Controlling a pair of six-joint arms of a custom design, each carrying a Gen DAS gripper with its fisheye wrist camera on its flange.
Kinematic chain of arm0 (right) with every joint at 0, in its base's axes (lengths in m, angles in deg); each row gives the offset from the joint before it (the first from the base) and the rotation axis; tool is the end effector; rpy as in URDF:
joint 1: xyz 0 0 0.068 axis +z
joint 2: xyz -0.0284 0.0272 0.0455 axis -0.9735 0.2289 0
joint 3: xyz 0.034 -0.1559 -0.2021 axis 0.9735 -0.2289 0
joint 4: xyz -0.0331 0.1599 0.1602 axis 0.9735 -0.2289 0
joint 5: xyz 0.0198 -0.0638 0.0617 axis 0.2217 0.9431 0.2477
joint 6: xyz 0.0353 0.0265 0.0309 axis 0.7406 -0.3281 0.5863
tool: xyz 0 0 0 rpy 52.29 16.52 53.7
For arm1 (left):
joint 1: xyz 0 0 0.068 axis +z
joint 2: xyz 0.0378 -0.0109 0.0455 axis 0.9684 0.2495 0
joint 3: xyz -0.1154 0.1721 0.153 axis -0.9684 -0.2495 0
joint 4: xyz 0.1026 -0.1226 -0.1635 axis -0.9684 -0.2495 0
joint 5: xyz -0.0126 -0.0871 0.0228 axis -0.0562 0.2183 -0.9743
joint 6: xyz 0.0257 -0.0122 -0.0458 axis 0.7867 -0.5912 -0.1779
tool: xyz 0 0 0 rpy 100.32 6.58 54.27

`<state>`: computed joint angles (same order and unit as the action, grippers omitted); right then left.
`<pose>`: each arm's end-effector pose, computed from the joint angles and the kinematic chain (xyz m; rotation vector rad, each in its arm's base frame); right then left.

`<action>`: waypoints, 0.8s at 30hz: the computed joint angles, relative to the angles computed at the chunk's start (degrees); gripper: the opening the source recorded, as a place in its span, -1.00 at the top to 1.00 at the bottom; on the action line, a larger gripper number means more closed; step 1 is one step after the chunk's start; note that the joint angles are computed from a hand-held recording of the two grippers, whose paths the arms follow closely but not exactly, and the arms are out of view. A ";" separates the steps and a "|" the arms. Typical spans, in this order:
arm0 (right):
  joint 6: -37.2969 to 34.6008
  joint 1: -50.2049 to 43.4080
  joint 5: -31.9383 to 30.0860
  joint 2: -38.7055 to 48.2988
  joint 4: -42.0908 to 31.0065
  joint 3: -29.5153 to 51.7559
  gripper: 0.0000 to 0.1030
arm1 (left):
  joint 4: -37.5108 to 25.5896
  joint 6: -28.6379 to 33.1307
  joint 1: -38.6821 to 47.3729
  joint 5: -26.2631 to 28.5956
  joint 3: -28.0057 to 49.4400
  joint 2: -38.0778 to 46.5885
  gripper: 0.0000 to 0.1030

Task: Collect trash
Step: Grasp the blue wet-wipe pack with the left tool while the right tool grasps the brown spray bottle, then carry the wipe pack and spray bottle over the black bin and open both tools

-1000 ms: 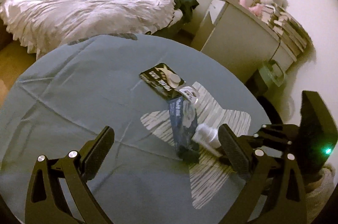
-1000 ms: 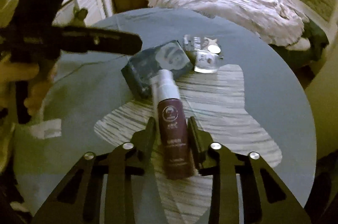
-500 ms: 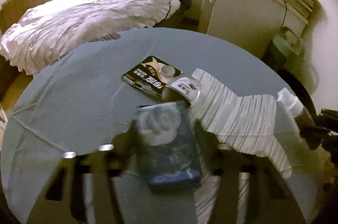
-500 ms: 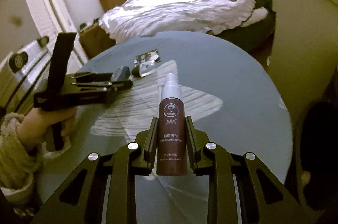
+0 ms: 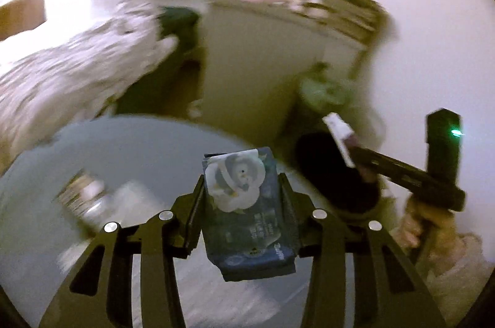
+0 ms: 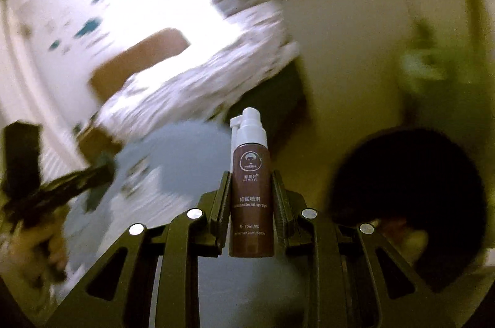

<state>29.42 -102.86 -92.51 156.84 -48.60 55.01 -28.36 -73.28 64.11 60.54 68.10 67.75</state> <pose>0.2522 -0.0981 0.1052 0.0109 2.1988 0.4862 0.3045 -0.0757 0.1196 0.4697 2.2284 -0.5380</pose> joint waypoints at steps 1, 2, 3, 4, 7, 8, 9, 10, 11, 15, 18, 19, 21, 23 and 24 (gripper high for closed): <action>0.43 -1.92 0.48 1.36 1.15 1.02 0.51 | 0.83 -0.75 -2.58 -0.78 1.05 0.69 0.13; 0.74 -3.99 1.07 2.83 1.93 2.29 0.51 | 1.73 -1.37 -5.83 -1.58 2.94 2.07 0.11; 1.01 -6.08 1.40 4.41 2.39 3.68 0.51 | 2.19 -1.58 -8.60 -2.19 5.15 3.79 0.10; 1.40 -8.41 1.83 6.17 3.10 5.10 0.51 | 2.18 -1.92 -12.11 -2.81 8.98 6.83 0.10; 3.66 -13.82 3.43 11.73 6.27 8.46 0.51 | -0.05 -4.14 -17.46 -3.85 17.83 13.49 0.10; 4.56 -15.17 3.66 13.63 8.22 8.84 0.51 | -1.11 -4.77 -18.92 -4.29 20.98 15.84 0.09; 5.24 -16.39 3.49 15.07 9.59 9.11 0.51 | -2.28 -5.14 -19.99 -4.63 23.87 17.90 0.09; 6.59 -17.97 3.38 17.09 10.01 10.16 0.51 | -3.82 -5.54 -21.30 -5.23 27.17 20.16 0.09; 7.62 -18.78 3.16 18.30 9.82 11.24 0.51 | -5.14 -5.74 -22.12 -5.57 29.61 21.80 0.09; 8.90 -19.99 3.45 20.17 13.68 11.32 0.51 | -9.20 -6.38 -23.86 -6.02 36.67 26.75 0.09; 8.69 -20.12 3.59 21.30 12.68 12.46 0.51 | -10.90 -6.37 -24.48 -6.35 39.61 29.28 0.09; 8.61 -20.28 3.41 21.52 12.43 12.78 0.51 | -11.41 -6.09 -24.32 -6.18 40.07 29.58 0.09; 8.57 -20.30 3.30 21.39 11.98 12.96 0.51 | -12.39 -6.02 -24.52 -6.32 41.63 30.67 0.09; 8.48 -20.48 3.20 21.37 11.95 12.97 0.51 | -13.37 -6.22 -24.71 -6.22 43.78 32.25 0.09; 8.55 -20.47 3.18 21.38 11.90 13.04 0.51 | -13.45 -6.29 -24.79 -6.23 44.06 32.58 0.09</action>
